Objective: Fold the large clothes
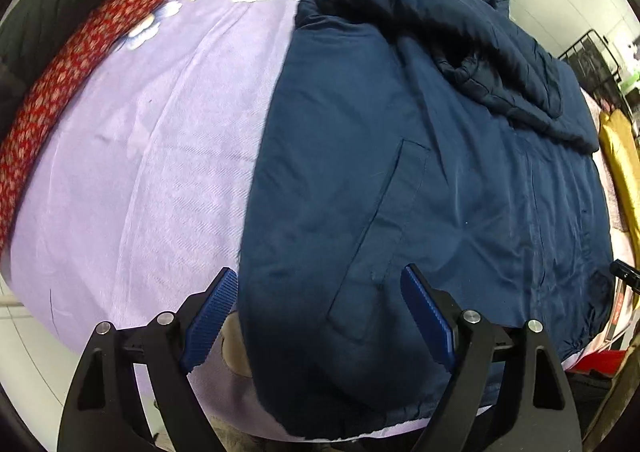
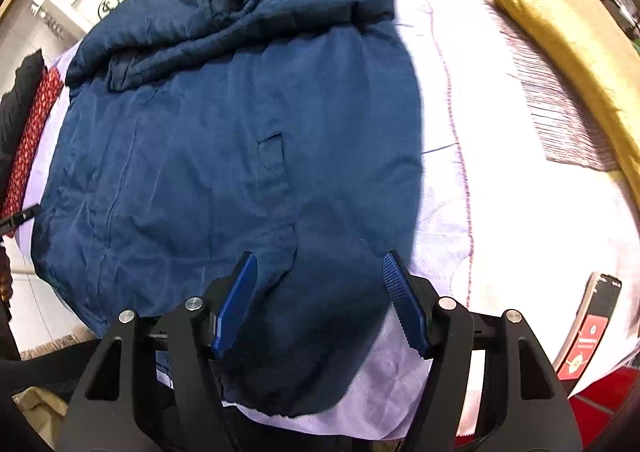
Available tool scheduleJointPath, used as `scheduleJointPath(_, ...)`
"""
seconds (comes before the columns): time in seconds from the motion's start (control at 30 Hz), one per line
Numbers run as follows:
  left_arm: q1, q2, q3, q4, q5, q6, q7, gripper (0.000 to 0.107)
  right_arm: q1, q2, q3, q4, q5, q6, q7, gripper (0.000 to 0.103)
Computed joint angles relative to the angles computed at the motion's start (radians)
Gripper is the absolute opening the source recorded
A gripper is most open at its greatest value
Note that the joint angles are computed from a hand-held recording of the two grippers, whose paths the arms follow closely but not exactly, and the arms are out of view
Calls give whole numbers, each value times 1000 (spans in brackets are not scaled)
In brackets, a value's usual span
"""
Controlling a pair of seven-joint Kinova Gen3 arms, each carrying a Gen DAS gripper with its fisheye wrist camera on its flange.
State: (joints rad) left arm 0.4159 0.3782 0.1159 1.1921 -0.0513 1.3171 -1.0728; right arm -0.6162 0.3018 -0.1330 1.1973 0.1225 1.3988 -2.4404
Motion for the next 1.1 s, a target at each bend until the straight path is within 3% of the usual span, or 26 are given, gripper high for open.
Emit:
scheduleJointPath(0.1,-40,-44,1,77,51,-37,-6,82,26,-37,5,48,-35,-30,-28,66)
scheduleJointPath(0.3,-102,-74,16,138,136,-50,-67,82,91,-149,55,251,-246,-222,-10,66)
scheduleJointPath(0.4,-143,-87,23,171,212,-74,-113,82,170,-171,19,324,-355,-290,52,66)
scheduleJointPath(0.53,-190,-83,32,207,311,-103,-159,81,331,-197,-93,448,-518,-427,103,66)
scheduleJointPath(0.67,-165,-35,31,165,282,-71,-172,80,289,-198,-18,505,-622,-480,146,66)
scheduleJointPath(0.8,-155,12,29,117,265,-60,-194,80,312,-141,-30,476,-655,-451,171,73)
scheduleJointPath(1.0,-155,55,28,80,281,-45,-186,69,252,-69,-26,373,-559,-393,90,74)
scheduleJointPath(1.1,-192,36,34,117,335,-63,-213,57,232,-75,-29,371,-533,-402,43,65)
